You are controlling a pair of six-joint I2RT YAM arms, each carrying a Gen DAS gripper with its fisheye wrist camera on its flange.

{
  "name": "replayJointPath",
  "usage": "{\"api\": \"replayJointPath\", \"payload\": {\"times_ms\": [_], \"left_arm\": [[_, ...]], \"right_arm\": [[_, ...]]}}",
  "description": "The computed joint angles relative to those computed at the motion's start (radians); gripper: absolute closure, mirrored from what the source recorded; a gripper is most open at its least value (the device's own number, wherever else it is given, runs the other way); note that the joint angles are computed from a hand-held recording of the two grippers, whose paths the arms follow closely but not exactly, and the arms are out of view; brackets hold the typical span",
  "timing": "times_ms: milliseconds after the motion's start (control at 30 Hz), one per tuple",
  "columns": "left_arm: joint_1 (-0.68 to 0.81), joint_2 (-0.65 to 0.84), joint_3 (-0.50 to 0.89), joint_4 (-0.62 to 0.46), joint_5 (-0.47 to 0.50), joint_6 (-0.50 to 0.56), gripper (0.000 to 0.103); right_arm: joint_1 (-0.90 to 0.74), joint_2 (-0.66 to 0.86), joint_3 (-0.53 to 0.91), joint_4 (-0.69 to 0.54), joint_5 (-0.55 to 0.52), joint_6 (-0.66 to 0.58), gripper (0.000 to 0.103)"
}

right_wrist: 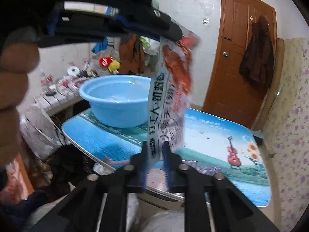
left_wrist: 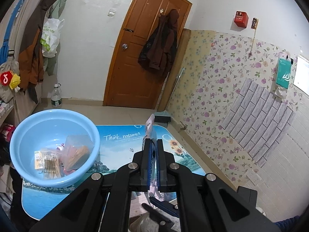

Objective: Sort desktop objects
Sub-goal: 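Carry the snack packet with the right gripper over the blue basin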

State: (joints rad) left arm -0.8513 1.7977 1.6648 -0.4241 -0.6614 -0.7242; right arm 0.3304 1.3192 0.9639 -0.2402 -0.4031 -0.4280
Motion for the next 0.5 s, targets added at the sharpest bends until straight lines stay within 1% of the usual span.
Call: {"api": "replayJointPath", "payload": {"times_ms": [100,200,367,500], "left_arm": [[0.007,0.001,0.002,-0.005,0.003,-0.004,0.100],[0.010,-0.004,-0.006,0.000,0.003,-0.002,0.100],[0.018,-0.035,-0.033,0.008,-0.012,0.005,0.099],[0.027,-0.082,-0.073,0.006,-0.036,0.002,0.099]], "right_arm": [[-0.009,0.009,0.005,-0.004,-0.011,-0.008,0.097],[0.010,-0.007,-0.024,0.033,0.018,-0.027,0.099],[0.077,-0.040,-0.085,0.140,0.128,-0.076,0.100],[0.123,-0.030,-0.088,0.194,0.178,-0.105,0.101]]}}
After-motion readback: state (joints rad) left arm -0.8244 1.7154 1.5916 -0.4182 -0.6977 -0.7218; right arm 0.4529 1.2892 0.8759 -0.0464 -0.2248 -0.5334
